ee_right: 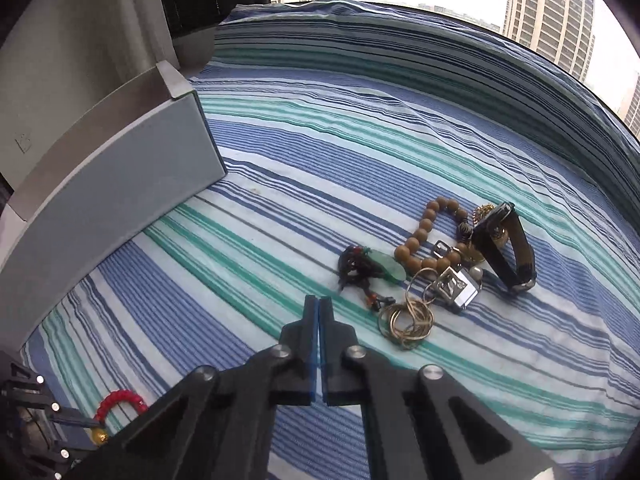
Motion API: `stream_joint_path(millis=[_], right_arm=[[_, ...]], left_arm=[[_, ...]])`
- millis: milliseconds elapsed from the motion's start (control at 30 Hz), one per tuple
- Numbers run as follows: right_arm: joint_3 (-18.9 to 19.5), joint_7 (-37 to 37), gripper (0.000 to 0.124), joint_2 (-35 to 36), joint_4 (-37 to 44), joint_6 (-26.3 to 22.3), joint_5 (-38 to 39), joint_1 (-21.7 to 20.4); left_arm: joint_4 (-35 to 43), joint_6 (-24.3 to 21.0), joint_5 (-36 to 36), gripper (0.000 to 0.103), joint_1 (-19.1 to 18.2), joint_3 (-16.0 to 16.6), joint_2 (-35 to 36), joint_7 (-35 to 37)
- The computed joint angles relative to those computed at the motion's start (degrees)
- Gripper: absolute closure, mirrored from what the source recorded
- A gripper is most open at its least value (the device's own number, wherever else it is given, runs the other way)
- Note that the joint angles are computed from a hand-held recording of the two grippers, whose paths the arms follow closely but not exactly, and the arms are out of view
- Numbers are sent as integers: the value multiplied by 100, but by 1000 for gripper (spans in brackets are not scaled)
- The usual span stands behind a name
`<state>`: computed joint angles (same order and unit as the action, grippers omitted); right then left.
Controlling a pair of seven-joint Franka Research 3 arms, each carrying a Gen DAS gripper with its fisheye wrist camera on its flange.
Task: Organize jewelry
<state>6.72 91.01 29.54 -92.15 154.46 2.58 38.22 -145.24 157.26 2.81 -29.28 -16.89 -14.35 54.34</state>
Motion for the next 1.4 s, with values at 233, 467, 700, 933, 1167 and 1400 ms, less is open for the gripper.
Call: stream_joint_path(millis=[233,467,700,933,1167,1400], right_arm=[[305,-203,110,-1200,-1615,299,568,-250],[-370,989,82,139,44,349,-190,274],[-927,2045,117,1010,1240,-226,-978,698],[472,808,117,-788,-1327,776,435,-511],[504,562,74,-2316,-3453,975,1179,-588],[476,3981,71,-3267,-4871,1821,-1771,-680]], left_arm=[[-7,69,-56,87,-43,-24,54,-10],[36,80,-115,86,-67,-10,113,-103],[-168,89,-212,86,-102,19,-161,-51],[-467,-46,-222,81,-203,78,-664,-121],[-473,-231,-51,59,-116,-5,-816,-469],[-306,-543,242,44,-108,-33,-787,-502]])
